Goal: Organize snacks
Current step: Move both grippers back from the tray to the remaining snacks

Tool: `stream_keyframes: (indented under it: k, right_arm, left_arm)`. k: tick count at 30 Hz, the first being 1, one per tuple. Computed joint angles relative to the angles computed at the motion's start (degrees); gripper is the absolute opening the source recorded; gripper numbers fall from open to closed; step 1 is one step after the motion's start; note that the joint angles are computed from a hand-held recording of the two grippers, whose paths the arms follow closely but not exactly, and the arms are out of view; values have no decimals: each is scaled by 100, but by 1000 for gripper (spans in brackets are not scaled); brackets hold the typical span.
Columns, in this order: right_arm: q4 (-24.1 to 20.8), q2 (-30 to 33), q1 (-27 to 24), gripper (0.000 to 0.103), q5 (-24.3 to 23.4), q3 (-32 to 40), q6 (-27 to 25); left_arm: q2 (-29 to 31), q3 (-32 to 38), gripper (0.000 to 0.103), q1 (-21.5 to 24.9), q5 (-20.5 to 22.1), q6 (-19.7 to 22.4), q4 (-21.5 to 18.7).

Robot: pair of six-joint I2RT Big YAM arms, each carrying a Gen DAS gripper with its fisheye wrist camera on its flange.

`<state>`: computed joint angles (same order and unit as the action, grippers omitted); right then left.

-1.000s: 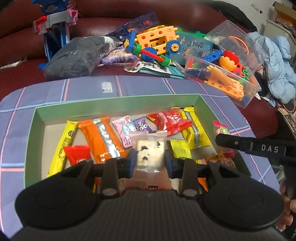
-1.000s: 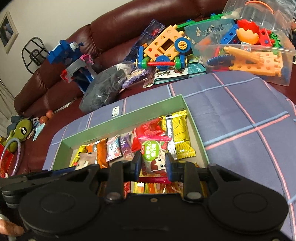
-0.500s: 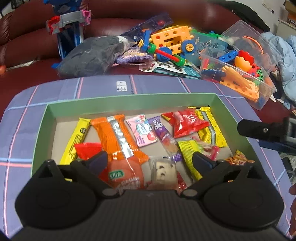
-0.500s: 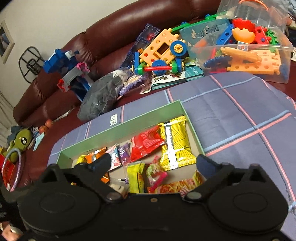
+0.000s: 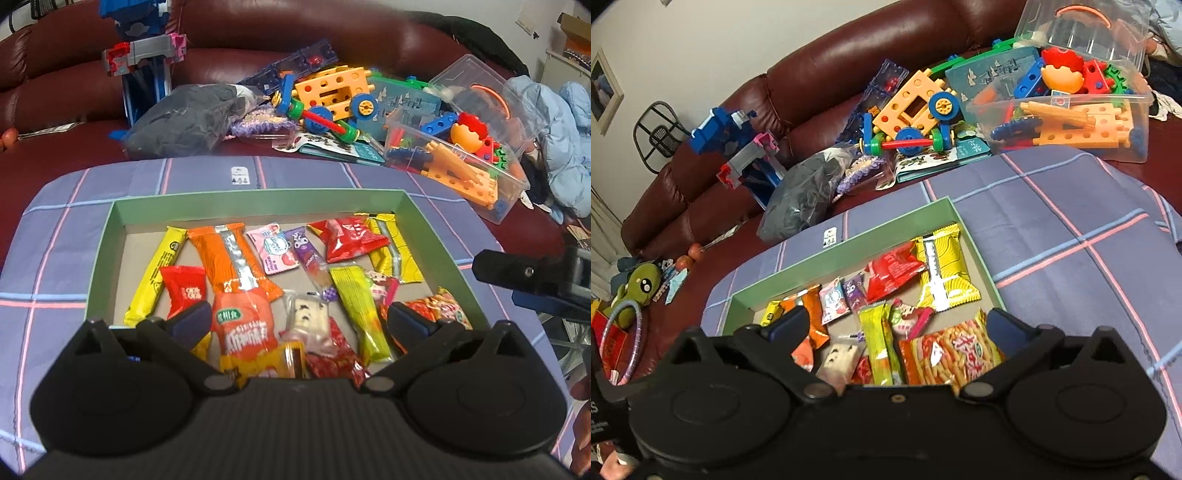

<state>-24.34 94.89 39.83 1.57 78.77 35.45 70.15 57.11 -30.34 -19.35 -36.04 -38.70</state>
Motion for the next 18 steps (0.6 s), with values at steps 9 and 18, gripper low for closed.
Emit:
stream_keyframes:
  k: [9, 18]
  right_arm:
    - [25, -764, 132, 103, 92, -766, 196]
    - [-119, -1435, 177, 103, 211, -1716, 616]
  left_arm:
    - [-509, -302, 103, -574, -254, -417, -301]
    - [-792, -745, 103, -1096, -163, -819, -550]
